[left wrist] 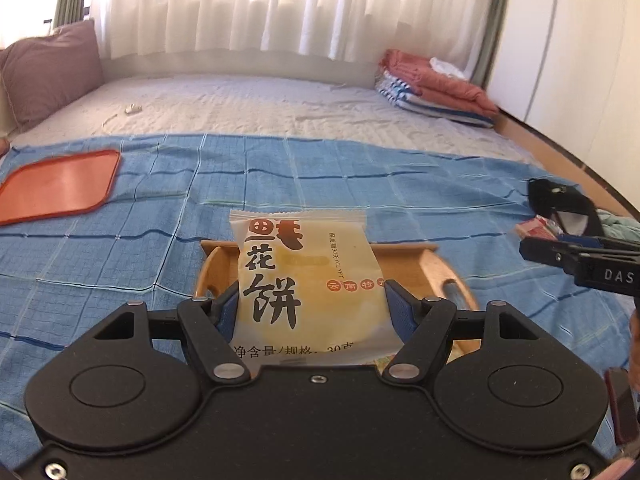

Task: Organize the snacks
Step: 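Carry the white packet and red packet over the bamboo tray with both tools, then open both tools to release the packets onto the bamboo tray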

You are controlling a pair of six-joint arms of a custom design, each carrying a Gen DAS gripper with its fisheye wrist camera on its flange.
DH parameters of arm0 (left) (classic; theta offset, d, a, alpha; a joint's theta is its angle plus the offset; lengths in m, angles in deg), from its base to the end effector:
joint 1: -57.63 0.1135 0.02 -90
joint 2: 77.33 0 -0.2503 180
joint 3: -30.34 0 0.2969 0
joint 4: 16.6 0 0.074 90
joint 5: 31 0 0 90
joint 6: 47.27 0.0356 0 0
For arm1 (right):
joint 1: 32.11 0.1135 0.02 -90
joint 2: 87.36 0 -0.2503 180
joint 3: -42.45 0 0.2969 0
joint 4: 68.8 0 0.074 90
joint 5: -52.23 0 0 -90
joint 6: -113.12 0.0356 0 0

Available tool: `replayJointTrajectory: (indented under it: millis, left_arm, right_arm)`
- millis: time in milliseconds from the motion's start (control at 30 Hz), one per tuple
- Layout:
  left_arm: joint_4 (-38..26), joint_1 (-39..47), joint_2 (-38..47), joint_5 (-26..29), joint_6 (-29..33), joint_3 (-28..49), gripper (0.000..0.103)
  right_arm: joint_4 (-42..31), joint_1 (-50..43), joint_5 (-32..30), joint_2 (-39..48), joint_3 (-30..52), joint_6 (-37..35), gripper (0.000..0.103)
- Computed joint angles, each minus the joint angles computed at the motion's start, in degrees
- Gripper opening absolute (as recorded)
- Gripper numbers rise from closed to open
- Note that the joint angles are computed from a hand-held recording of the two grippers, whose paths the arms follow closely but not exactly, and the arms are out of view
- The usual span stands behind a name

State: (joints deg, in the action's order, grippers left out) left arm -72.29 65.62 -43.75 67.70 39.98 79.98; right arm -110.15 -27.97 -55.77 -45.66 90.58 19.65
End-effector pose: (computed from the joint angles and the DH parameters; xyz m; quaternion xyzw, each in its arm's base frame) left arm 0.1799 0.0198 0.2644 -0.0523 0.9014 -0.0492 0.4270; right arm 0.2152 0.0266 0.2515 -0.1303 0.8690 0.1414 0.4559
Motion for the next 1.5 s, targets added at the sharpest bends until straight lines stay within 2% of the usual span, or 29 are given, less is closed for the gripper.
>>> replayJointTrajectory:
  millis: [167, 367, 567, 733, 1133, 1233, 1267, 1300, 1367, 1500]
  left_arm:
    - [9.61, -0.7, 13.73, -0.48, 0.7, -0.63, 0.07]
    - [18.35, -2.06, 31.46, -3.19, -0.47, 3.28, 0.07]
    - [24.28, -4.01, 44.1, -7.22, -1.47, 7.68, 0.07]
    - [26.78, -4.2, 52.28, -6.4, -3.48, 11.41, 0.07]
    - [30.3, -6.42, 59.05, -6.7, -2.63, 13.5, 0.07]
    - [30.5, -6.84, 59.12, -7.06, -2.25, 13.42, 0.07]
    - [30.62, -6.92, 58.88, -7.2, -2.42, 13.26, 0.073]
    - [30.62, -6.91, 58.46, -7.17, -2.83, 13.03, 0.075]
    - [30.46, -6.73, 57.2, -7.15, -3.8, 12.43, 0.088]
    - [28.94, -6.88, 52.7, -8.1, -2.62, 10.56, 0.088]
  right_arm:
    - [6.5, 3.38, 3.36, 13.79, 1.99, 1.29, 0.067]
    - [14.49, 8.02, 9.39, 27.5, 4.02, 3.21, 0.067]
    - [20.87, 10.62, 13.71, 40.15, 7.96, 2.83, 0.067]
    - [24.18, 11.23, 13.49, 46.88, 9.87, 3.15, 0.067]
    - [27.02, 9.6, 11.47, 52.81, 11.61, 3.55, 0.068]
    - [27.5, 9.26, 10.73, 53.24, 11.5, 3.8, 0.072]
    - [27.85, 9.29, 10.75, 53.18, 11.28, 3.94, 0.079]
    - [27.9, 9.2, 10.55, 53.04, 11.18, 4.0, 0.082]
    - [27.27, 8.91, 9.85, 52.23, 10.85, 4.89, 0.091]
    - [25.85, 8.09, 7.91, 48.58, 9.33, 5.07, 0.091]
